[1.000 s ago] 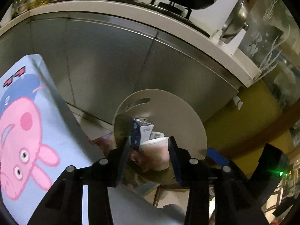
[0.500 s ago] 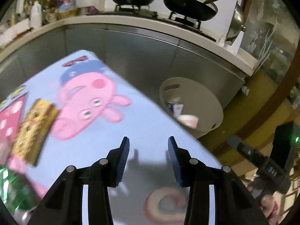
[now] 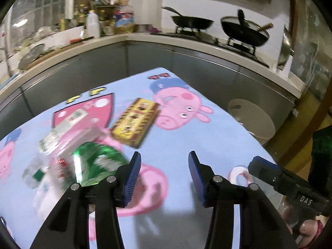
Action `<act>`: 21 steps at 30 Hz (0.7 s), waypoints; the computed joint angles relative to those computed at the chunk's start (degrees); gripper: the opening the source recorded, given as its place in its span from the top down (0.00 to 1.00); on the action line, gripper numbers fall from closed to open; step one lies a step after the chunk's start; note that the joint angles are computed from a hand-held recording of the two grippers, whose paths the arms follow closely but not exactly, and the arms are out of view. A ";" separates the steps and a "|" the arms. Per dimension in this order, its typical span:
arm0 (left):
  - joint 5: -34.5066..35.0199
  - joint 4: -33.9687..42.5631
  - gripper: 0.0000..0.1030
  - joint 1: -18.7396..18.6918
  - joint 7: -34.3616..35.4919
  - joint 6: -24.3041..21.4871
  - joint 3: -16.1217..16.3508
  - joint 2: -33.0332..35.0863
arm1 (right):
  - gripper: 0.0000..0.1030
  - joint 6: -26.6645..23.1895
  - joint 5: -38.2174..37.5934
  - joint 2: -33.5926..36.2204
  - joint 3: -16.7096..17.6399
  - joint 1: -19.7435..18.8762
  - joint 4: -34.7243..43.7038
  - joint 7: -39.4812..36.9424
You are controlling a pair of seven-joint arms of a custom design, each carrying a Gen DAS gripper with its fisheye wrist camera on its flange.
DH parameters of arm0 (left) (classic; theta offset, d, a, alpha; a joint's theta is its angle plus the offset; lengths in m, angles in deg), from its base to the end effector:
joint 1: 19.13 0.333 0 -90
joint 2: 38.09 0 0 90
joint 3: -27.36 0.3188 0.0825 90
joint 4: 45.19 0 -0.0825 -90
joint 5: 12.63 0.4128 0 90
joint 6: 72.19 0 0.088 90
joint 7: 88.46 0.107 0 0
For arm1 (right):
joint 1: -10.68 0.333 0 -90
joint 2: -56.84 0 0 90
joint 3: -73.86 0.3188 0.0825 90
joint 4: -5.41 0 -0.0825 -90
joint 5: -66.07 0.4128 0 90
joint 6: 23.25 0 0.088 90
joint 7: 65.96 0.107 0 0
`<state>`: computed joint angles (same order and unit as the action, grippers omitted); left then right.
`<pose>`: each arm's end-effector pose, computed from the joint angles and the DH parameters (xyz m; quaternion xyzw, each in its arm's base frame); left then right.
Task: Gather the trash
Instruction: 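Bring both tools back to the trash on the table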
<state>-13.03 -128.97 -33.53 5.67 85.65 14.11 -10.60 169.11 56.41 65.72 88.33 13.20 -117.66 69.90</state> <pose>0.7002 -0.3241 0.5027 -0.4757 0.7819 -0.3600 0.1809 0.5969 0.1950 0.4469 -0.4970 0.7057 -0.1283 0.4883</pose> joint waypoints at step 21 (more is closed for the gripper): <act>-25.92 -18.79 0.54 18.37 10.42 6.21 -4.15 -11.40 | 0.54 -16.43 6.91 15.12 4.66 6.34 25.27 -17.92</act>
